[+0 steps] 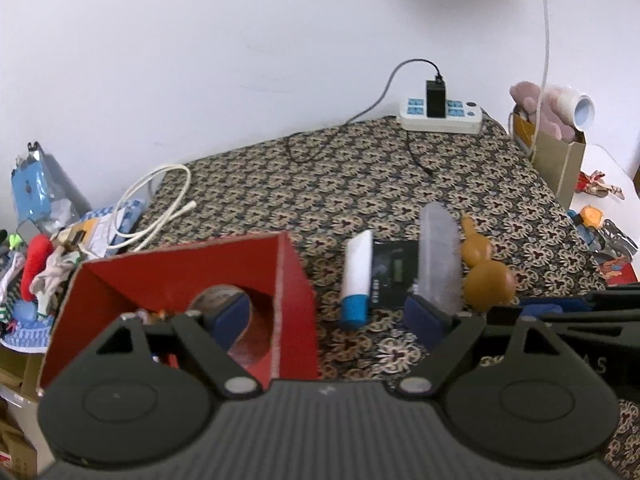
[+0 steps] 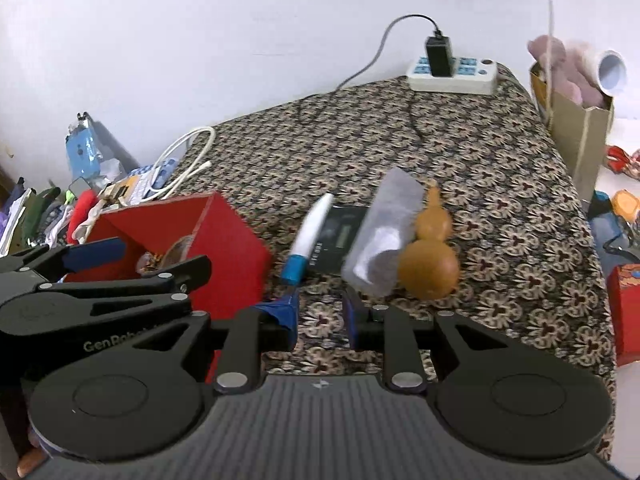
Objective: Organize rigid objects
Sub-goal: 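Move the right tool back to the table toward the brown gourd, then close the right tool around the brown gourd and lift it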
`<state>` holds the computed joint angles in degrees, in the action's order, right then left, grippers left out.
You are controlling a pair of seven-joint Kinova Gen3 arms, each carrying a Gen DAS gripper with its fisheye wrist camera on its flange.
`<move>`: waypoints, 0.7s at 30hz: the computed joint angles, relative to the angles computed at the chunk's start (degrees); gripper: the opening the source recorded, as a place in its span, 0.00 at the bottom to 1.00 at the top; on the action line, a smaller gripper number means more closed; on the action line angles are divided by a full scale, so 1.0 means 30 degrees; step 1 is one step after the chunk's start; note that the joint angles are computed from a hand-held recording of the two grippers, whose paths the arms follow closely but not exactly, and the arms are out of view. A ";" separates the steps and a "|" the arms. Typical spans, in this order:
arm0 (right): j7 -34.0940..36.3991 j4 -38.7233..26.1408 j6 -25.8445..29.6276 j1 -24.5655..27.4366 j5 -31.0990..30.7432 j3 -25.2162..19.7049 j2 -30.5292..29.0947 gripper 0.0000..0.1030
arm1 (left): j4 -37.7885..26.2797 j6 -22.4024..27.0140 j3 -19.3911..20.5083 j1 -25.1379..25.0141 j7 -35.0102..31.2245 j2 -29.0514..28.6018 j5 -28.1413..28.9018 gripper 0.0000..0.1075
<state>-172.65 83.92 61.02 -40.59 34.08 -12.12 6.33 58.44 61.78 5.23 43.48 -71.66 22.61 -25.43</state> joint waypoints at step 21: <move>0.1156 0.5692 -0.5710 0.5078 -0.5005 0.0364 -0.2808 0.09 | 0.0656 -0.2378 0.0438 -0.0003 -0.1693 0.1736 0.2743 0.82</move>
<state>-169.18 100.99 43.89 -25.36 19.07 -11.03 -2.10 60.41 54.65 6.54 43.47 -76.74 27.82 -17.20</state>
